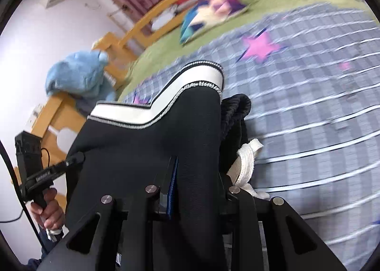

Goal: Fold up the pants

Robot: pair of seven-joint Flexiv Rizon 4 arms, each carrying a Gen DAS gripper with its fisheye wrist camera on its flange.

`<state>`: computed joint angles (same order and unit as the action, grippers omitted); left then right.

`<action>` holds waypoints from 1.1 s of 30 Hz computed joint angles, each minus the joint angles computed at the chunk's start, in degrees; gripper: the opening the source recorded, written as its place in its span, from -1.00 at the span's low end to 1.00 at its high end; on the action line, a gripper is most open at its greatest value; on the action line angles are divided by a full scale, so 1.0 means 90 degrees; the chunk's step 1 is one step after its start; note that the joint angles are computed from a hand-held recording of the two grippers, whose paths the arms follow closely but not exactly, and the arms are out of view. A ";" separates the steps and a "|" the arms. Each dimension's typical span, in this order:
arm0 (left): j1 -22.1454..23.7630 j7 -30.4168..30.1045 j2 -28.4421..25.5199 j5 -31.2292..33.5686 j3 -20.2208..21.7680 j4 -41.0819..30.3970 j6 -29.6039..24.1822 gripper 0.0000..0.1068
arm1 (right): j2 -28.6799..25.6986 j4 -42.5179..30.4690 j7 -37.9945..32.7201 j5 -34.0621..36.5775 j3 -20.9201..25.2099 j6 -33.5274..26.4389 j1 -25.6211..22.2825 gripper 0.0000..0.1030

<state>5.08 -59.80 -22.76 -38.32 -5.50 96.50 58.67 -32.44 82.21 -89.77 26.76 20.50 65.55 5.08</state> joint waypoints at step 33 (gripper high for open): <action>-0.0465 0.1066 0.1469 -0.0077 0.0273 0.3332 0.2267 -0.59 | 0.1346 0.3576 0.3436 -0.4073 -0.1431 0.1676 0.1410 -0.17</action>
<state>0.89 -50.21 -9.54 -39.02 -3.04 126.49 79.07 -20.33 114.40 -58.85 -9.90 7.62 80.64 17.76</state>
